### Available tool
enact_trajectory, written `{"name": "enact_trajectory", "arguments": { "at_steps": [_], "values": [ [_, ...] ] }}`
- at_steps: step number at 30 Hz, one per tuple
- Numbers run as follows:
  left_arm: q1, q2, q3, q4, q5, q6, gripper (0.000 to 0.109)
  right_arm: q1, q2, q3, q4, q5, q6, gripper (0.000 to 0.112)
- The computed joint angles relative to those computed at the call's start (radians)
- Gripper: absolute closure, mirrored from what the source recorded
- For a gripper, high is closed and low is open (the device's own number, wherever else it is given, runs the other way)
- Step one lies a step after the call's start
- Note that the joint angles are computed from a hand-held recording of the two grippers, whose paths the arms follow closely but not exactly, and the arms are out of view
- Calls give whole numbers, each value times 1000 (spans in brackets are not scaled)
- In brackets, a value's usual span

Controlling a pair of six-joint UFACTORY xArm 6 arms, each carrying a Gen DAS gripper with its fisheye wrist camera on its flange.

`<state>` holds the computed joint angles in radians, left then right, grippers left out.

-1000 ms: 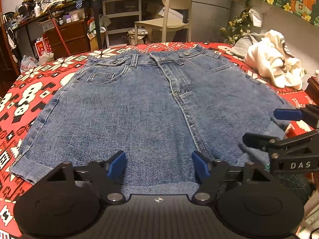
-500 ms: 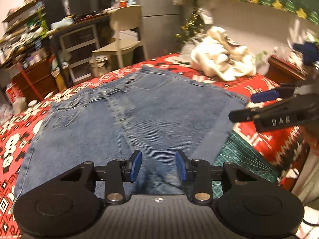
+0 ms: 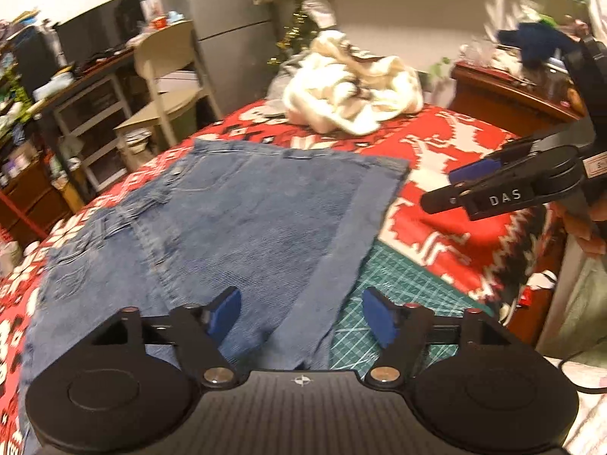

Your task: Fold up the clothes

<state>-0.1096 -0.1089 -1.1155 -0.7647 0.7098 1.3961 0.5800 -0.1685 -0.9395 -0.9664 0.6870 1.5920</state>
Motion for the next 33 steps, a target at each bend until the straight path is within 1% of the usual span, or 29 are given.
{"name": "enact_trajectory", "arguments": {
  "at_steps": [2, 3, 4, 5, 7, 8, 10, 11, 12, 14, 15, 17, 19, 21, 23, 26, 28, 29, 30, 31, 33],
  "values": [
    [-24, 14, 3, 26, -33, 4, 38, -11, -3, 12, 5, -7, 0, 62],
    [-37, 21, 5, 40, -52, 5, 38, -16, -4, 18, 8, -10, 0, 69],
    [-47, 32, 1, 62, -65, -6, 38, -23, -5, 25, 11, -17, 1, 72],
    [-56, 45, -4, 87, -76, -21, 40, -31, -6, 30, 12, -28, 6, 72],
    [-62, 67, -22, 115, -60, -33, 41, -42, -11, 37, 4, -41, 17, 74],
    [-64, 73, -28, 113, -56, -24, 42, -47, -13, 39, 1, -44, 20, 75],
    [-66, 81, -35, 100, -50, 3, 47, -53, -15, 35, -6, -33, 14, 75],
    [-65, 83, -38, 93, -47, 16, 61, -56, -16, 33, -9, -27, 9, 75],
    [-63, 90, -50, 94, -34, 15, 79, -58, -18, 33, -10, -24, 9, 74],
    [-51, 107, -86, 91, 13, -29, 94, -64, -27, 35, -6, -31, 16, 74],
    [-46, 111, -98, 82, 22, -47, 97, -67, -30, 36, -5, -40, 23, 74],
    [-33, 122, -130, 66, 53, -88, 101, -73, -33, 37, -2, -62, 37, 74],
    [-7, 147, -185, 53, 127, -147, 101, -77, -26, 33, 13, -106, 44, 73],
    [9, 166, -220, 45, 167, -192, 102, -82, -16, 28, 30, -155, 53, 73],
    [25, 191, -264, 44, 218, -253, 103, -98, 7, 26, 69, -240, 67, 73],
    [48, 221, -314, 27, 288, -314, 103, -128, 50, 28, 105, -398, 148, 76],
    [56, 229, -324, 18, 304, -321, 103, -145, 86, 21, 100, -492, 220, 84],
    [59, 230, -326, 15, 308, -321, 103, -148, 105, 11, 86, -517, 258, 86],
    [61, 232, -327, 14, 312, -322, 103, -150, 123, 0, 74, -537, 292, 89],
    [63, 234, -329, 13, 315, -324, 103, -150, 141, -13, 72, -545, 308, 96],
    [68, 239, -334, 11, 326, -329, 103, -151, 175, -37, 49, -558, 365, 103]
  ]
}}
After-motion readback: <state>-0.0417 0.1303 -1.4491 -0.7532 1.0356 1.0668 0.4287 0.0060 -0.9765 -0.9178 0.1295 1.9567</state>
